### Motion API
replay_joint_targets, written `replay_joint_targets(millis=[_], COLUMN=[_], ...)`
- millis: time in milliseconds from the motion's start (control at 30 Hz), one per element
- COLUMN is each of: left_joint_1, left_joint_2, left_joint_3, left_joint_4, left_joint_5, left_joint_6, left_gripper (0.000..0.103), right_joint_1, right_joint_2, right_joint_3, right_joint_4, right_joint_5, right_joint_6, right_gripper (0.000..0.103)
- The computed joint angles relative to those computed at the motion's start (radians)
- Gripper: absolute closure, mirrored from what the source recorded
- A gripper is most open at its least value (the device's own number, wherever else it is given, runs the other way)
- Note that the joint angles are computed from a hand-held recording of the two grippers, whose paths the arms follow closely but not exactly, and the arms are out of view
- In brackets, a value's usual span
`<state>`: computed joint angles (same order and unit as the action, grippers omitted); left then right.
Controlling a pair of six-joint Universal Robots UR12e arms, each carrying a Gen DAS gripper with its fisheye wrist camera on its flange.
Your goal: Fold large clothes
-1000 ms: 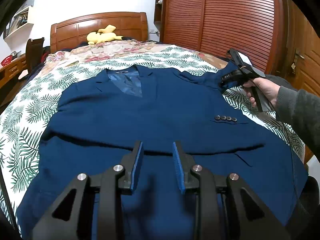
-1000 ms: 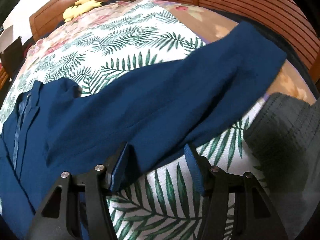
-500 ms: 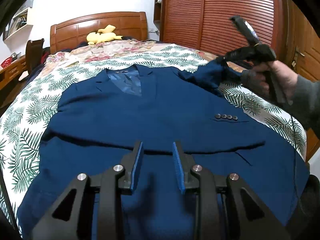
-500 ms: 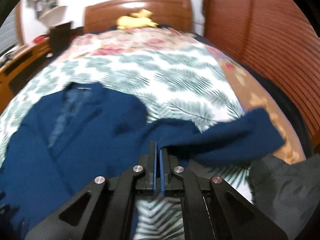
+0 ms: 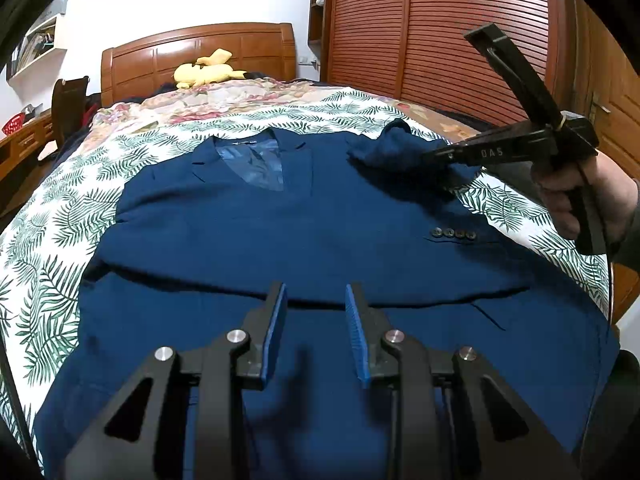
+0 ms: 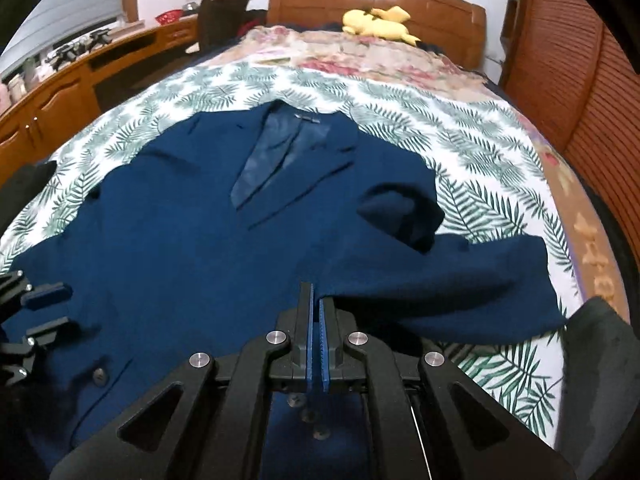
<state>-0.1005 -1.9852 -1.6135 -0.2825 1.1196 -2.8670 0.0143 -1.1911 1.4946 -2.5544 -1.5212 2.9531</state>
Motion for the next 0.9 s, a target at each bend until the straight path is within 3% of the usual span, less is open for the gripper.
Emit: replay_joint_targets(millis=[167,233,300,433,467,667,900], left_joint_1=[0.001,0.000,0.000,0.000,0.001,0.006,0.024], left_joint_2=[0.000,-0.001,0.000,0.001,0.002,0.009,0.020], left_joint_3=[0.000,0.001,0.000,-0.001,-0.003,-0.016,-0.034], left_joint_4=[0.000,0.000,0.000,0.005,0.011,0.067,0.150], left_joint_5=[0.000,0.000,0.001,0.000,-0.003,-0.017,-0.067], left_joint_6=[0.004,0.005,0.005,0.003,0.002,-0.010,-0.041], left_gripper=[0.075,0.075,0.075,0.075,0.075,0.075,0.074], right_joint_1=[0.002,-0.004,-0.011,-0.021,-0.025,-0.053,-0.106], right_joint_2=[-0.023,-0.037,-0.051,-0.063,-0.063,-0.037,-0.013], right_joint_3=[0.018,0.026,0.036,0.045,0.043,0.016,0.011], right_joint_4=[-0.002,-0.005,-0.027,-0.079,-0.085,-0.053,0.000], right_joint_5=[-0.038,-0.009,0.017,0.018,0.009,-0.076,-0.103], right_joint_6=[0.022,0.030,0.042,0.057,0.071,0.154,0.304], right_gripper=[0.101,0.099,0.090,0.051,0.048,0.047,0.047])
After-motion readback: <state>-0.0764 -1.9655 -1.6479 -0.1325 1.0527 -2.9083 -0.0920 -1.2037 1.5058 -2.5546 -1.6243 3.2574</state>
